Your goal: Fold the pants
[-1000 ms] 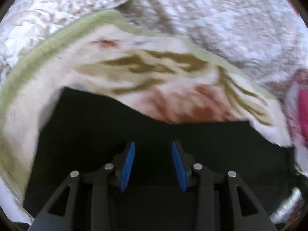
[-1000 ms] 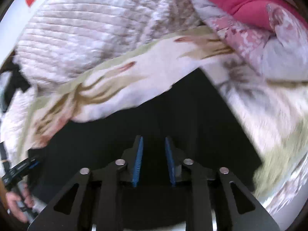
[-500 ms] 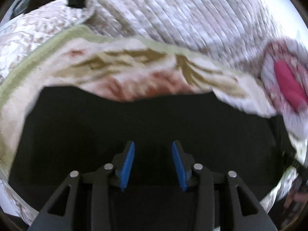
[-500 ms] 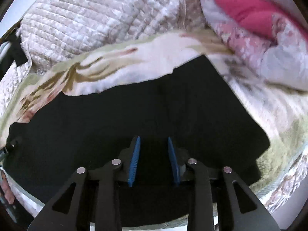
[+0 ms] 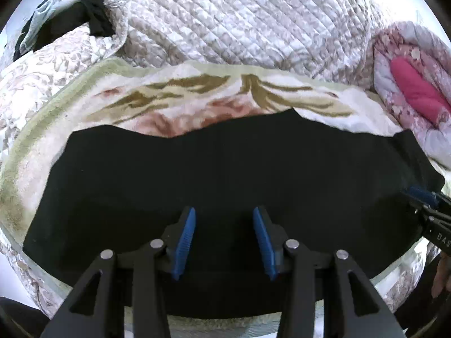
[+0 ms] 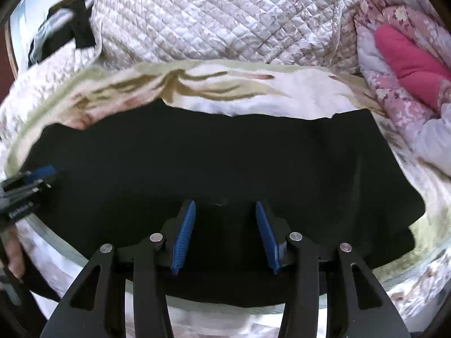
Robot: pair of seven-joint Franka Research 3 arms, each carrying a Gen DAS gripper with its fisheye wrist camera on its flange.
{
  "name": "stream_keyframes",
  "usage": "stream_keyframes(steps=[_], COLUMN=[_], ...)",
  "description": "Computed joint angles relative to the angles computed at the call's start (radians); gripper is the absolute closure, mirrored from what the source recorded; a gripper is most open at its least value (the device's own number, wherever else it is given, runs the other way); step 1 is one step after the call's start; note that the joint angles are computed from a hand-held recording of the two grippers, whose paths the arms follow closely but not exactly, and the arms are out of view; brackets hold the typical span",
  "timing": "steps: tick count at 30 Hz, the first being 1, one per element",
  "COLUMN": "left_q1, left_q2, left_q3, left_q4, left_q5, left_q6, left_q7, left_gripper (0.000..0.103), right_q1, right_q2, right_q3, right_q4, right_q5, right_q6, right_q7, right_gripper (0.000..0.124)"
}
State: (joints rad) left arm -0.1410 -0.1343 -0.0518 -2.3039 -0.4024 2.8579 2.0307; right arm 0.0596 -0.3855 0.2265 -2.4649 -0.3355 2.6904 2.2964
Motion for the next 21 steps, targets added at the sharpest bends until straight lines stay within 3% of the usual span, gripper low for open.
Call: stream_keyframes(steps=[3,5,8,15,21], left_q1=[0.043,0.05,0.068,0.115,0.14], left_q2=[0.019,0.029,0.033,0.072,0.085], left_q3=[-0.02,-0.015,-0.017,-0.022,-0.023], left_q4=[0.013,0.021,0.026,0.067,0.079], left_q5=[0.116,0.125,0.166,0.267,0.32], left_q6=[-0.001,-0.007,0.01,-0.009,0.022], left_q7=[-0.118,-0.134,-0.179,-0.316,-0.386], left_gripper=[0.057,0.057,0.057,0.057,0.057], right_q1=[0.018,0.035,0.052,0.04,0.025], right_q2=[0.028,0.067,0.06,0.068,0.068], right_q3=[-0.005,-0.003,-0.017,-0.013,-0.004], right_q4=[0.02,0.054,0.044,0.044,0.044], right_q5=[0.011,0.018,0.011,-0.002,-0.049], right_q6=[0.021,-0.028,0.007,0.004,0.021], right_q7=[-0.025,-0.05,-0.044,-0.015,0.03], right_gripper=[0.079,0.079,0.079,0.079,0.079])
